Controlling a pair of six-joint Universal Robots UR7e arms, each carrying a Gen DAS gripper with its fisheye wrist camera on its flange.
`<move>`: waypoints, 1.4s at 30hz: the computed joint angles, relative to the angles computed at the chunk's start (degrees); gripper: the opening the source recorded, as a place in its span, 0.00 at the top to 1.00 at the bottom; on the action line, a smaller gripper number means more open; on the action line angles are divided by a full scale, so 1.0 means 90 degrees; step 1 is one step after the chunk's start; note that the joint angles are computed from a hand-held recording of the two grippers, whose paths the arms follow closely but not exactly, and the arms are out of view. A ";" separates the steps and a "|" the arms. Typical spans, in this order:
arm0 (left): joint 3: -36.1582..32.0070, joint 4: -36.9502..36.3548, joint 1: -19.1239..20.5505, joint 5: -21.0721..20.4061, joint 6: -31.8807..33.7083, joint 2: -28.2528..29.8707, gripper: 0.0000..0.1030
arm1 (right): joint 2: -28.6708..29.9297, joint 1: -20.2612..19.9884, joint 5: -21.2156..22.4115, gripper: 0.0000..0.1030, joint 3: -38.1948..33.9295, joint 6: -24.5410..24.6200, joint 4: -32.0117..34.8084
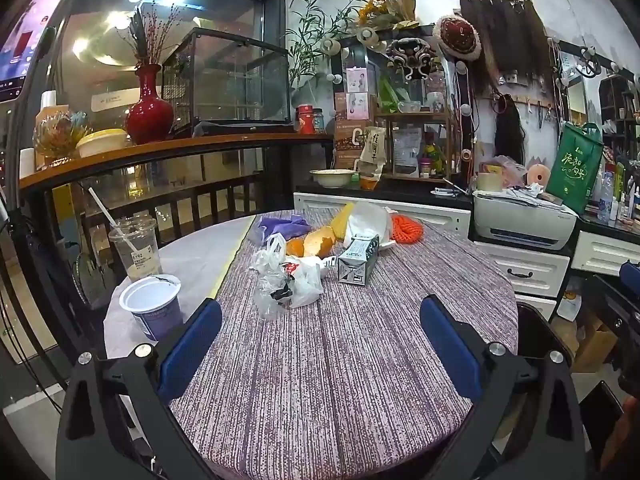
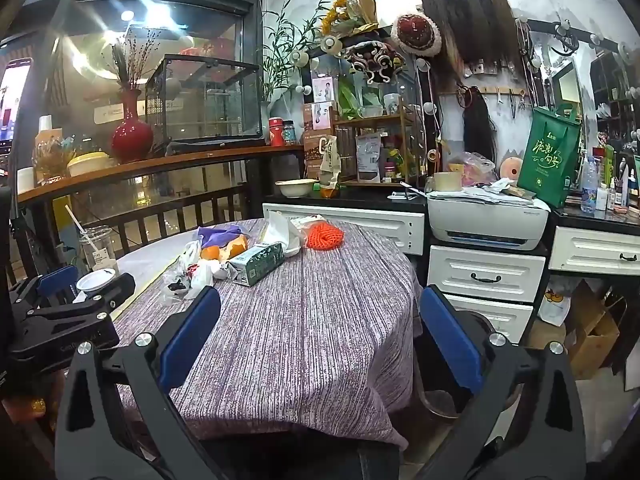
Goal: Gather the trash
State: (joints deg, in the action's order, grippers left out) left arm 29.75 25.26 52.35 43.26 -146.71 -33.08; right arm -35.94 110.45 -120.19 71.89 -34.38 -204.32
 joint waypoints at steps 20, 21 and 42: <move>0.0045 -0.0071 -0.0010 -0.0003 0.0031 -0.0009 0.05 | 0.0035 -0.0012 0.0023 0.04 0.0008 -0.0002 0.0020; 0.0057 -0.0084 -0.0009 -0.0002 0.0036 -0.0014 0.05 | 0.0036 -0.0012 0.0021 0.04 0.0010 -0.0002 0.0018; 0.0020 0.0006 -0.0019 -0.0011 -0.0030 0.0029 0.05 | 0.0032 -0.0005 0.0021 0.04 0.0005 0.0019 0.0050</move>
State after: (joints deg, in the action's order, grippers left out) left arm 29.93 25.32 52.18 43.16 -146.98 -32.82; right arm -35.66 110.40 -120.00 71.94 -34.20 -203.87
